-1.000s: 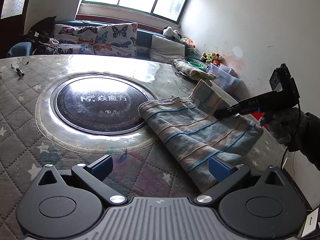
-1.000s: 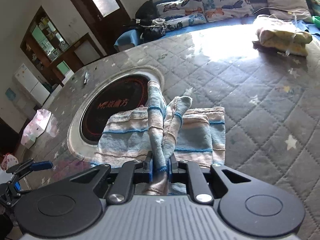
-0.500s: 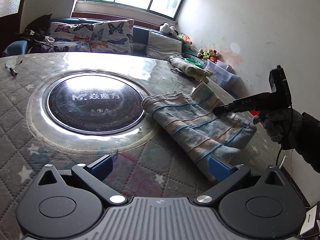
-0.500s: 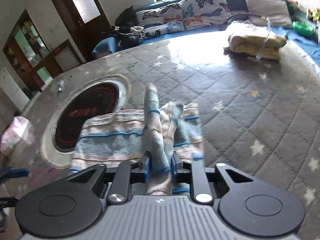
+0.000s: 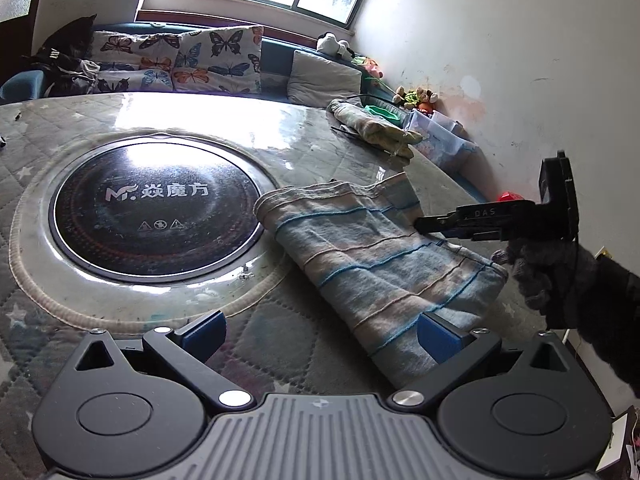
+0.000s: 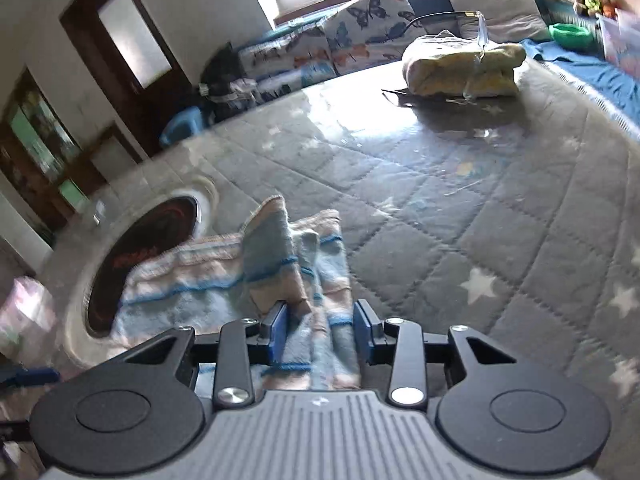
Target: Fold clothes
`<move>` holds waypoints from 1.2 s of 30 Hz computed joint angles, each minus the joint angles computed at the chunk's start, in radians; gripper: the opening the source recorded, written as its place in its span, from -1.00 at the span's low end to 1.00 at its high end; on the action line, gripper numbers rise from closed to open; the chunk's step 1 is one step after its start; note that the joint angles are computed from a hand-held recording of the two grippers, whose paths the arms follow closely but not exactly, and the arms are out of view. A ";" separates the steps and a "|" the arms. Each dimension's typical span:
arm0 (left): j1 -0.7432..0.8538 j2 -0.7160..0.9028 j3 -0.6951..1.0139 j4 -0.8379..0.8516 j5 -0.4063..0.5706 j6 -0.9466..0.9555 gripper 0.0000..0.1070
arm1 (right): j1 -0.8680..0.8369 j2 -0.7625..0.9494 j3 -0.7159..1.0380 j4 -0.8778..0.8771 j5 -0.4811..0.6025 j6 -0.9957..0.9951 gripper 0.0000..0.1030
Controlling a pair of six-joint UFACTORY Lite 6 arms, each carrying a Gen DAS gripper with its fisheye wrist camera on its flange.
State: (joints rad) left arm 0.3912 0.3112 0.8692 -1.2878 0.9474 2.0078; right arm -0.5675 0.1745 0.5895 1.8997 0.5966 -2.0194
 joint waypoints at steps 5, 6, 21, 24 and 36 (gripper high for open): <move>0.042 0.004 0.025 0.015 0.017 -0.004 0.93 | -0.029 0.039 -0.015 -0.024 0.099 0.028 -0.51; 0.052 0.002 0.029 0.017 0.022 -0.006 0.93 | -0.024 0.040 -0.028 -0.017 0.115 0.020 -0.52; 0.135 -0.085 -0.063 0.095 0.145 0.114 0.90 | 0.386 -0.253 -0.337 0.304 0.079 -0.066 -0.55; 0.115 -0.107 -0.101 0.097 0.158 0.141 0.82 | 0.421 -0.392 -0.351 0.303 -0.020 -0.034 -0.55; -0.059 -0.110 -0.189 0.063 0.153 0.199 0.10 | 0.664 -0.303 -0.125 0.471 -0.235 -0.220 -0.55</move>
State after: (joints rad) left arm 0.3321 0.2015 0.6801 -1.2246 1.1002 2.2068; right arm 0.0970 -0.1289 0.4643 2.3712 0.3612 -2.2399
